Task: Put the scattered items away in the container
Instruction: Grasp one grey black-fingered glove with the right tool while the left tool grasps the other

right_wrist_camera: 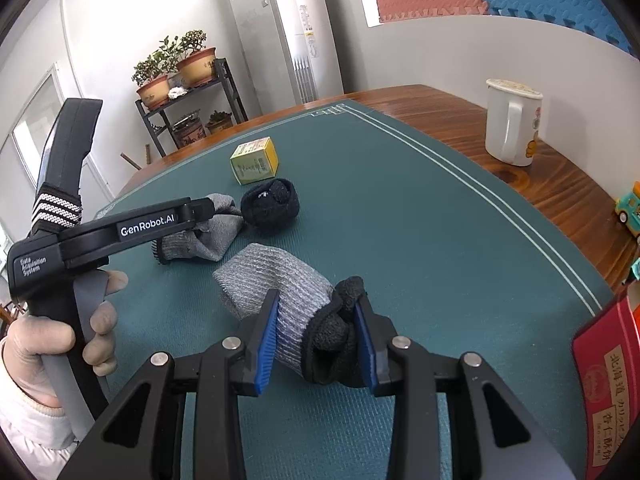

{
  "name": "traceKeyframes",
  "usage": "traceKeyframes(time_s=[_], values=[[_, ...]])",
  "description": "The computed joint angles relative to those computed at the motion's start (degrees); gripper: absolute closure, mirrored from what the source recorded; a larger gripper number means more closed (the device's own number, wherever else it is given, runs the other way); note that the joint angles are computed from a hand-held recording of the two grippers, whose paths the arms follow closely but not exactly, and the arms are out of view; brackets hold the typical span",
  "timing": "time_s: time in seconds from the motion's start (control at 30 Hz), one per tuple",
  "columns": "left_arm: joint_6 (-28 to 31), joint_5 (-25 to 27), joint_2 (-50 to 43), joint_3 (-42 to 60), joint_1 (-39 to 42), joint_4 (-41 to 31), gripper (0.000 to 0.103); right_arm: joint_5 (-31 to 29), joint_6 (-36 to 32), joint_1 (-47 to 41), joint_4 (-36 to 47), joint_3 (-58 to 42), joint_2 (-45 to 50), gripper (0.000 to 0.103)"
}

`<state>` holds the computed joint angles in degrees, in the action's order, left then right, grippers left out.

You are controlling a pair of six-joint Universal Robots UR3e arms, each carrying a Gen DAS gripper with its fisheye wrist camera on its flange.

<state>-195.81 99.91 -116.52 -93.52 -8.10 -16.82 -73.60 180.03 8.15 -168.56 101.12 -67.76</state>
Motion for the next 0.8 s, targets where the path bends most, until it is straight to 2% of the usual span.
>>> traceKeyframes(time_s=[0.1, 0.2, 0.27, 0.33, 0.53, 0.6, 0.8], values=[[1.2, 2.6, -2.2, 2.0, -0.9, -0.6, 0.023, -0.3, 0.0, 0.1, -0.2, 0.1, 0.1, 0.064], [1.0, 2.8, -3.8, 2.8, -0.5, -1.2, 0.025, -0.5, 0.0, 0.1, -0.5, 0.2, 0.2, 0.064], [1.3, 4.0, -4.2, 2.3, -0.8, -0.2, 0.031, -0.6, 0.0, 0.2, -0.7, 0.2, 0.3, 0.064], [1.4, 5.0, -4.4, 2.4, -1.1, 0.0, 0.047, -0.8, -0.1, 0.3, -0.9, 0.3, 0.3, 0.064], [0.1, 6.5, -3.7, 0.9, -1.8, 1.4, 0.066, -1.1, -0.3, 0.5, -1.5, 0.4, 0.3, 0.064], [-0.6, 8.1, -3.1, 0.5, -2.6, 1.4, 0.069, -1.1, -0.3, 0.5, -1.9, 0.6, 0.2, 0.064], [-1.2, 13.9, 1.1, -2.6, -5.7, 3.0, 0.07, -1.5, 0.5, 0.1, -3.8, 1.5, -0.4, 0.064]])
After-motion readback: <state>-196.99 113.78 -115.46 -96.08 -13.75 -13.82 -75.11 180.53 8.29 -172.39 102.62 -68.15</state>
